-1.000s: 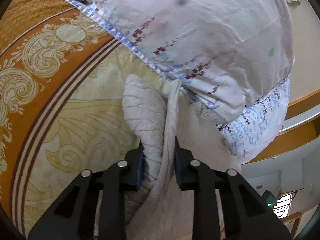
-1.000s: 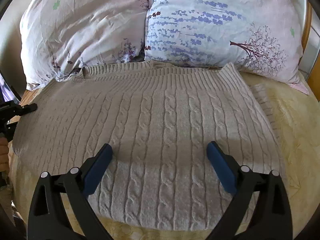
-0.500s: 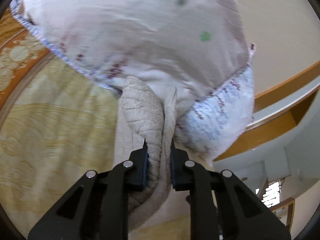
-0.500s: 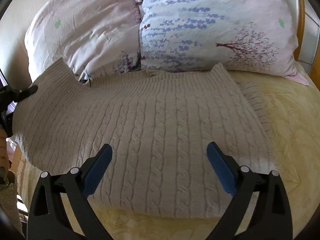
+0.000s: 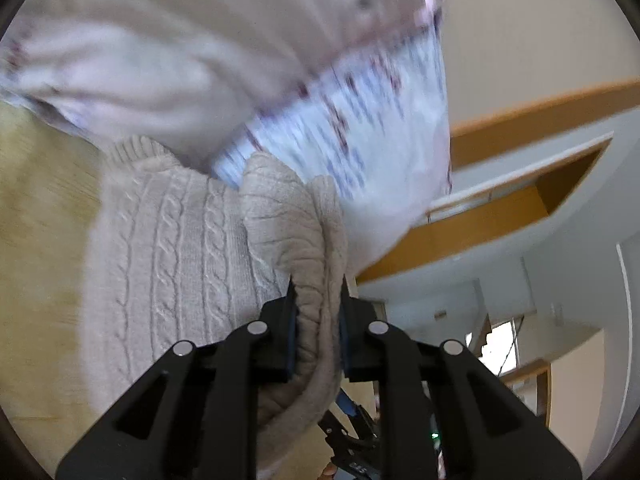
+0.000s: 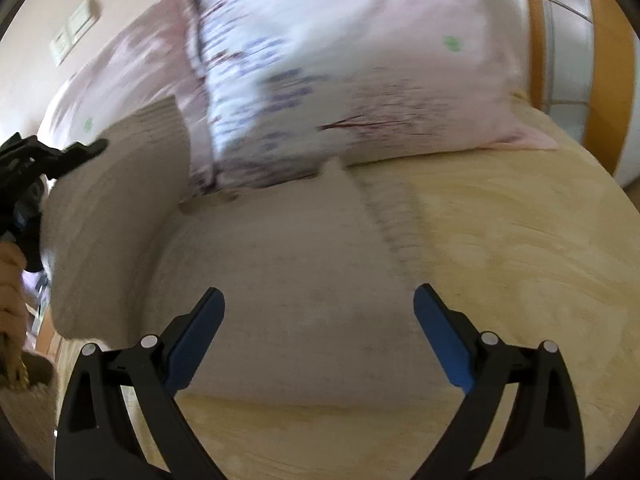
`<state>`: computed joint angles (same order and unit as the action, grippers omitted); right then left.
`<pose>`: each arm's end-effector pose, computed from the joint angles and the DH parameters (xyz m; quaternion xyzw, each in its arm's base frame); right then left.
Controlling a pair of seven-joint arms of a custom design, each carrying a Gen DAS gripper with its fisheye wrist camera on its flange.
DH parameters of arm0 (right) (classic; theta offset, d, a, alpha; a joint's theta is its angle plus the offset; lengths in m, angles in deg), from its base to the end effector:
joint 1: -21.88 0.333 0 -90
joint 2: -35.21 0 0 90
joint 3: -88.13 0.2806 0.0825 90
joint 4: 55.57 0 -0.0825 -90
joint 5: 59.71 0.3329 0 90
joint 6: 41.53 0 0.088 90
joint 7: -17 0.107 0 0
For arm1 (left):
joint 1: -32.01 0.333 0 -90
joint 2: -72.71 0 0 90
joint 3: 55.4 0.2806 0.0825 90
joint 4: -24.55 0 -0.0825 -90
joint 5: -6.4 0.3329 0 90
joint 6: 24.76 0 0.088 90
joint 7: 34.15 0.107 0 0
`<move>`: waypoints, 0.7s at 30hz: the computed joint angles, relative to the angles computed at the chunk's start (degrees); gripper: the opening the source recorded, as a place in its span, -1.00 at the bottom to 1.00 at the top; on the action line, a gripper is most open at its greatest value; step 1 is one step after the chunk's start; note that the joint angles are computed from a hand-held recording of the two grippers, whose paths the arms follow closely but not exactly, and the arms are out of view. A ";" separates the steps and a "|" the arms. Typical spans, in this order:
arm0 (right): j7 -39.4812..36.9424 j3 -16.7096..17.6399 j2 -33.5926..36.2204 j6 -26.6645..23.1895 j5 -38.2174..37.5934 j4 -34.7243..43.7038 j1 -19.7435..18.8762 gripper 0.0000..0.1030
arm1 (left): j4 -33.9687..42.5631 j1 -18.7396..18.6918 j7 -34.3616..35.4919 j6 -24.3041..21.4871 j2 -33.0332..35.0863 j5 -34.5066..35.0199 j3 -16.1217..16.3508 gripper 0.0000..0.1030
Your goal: Fold small clothes
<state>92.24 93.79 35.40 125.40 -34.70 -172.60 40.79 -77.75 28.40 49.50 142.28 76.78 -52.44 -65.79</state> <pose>0.5138 0.2063 0.5272 -0.7275 0.5335 -0.1624 0.3997 0.5692 -0.0838 0.5880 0.7645 -0.3268 0.5548 0.0303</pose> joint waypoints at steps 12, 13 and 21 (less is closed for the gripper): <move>-15.42 -4.68 -1.32 -9.95 28.02 2.98 -3.70 0.89 | 15.38 5.07 1.69 -7.17 16.16 3.34 -11.82 -0.47; -17.99 -4.98 -1.01 -12.63 32.27 4.29 -4.33 0.88 | 13.59 5.93 5.34 -7.09 14.05 -0.05 -12.20 -0.27; -14.20 -4.13 8.81 -38.73 40.44 20.03 -10.64 0.49 | -8.67 0.58 -26.22 -6.35 -5.20 42.40 2.52 0.22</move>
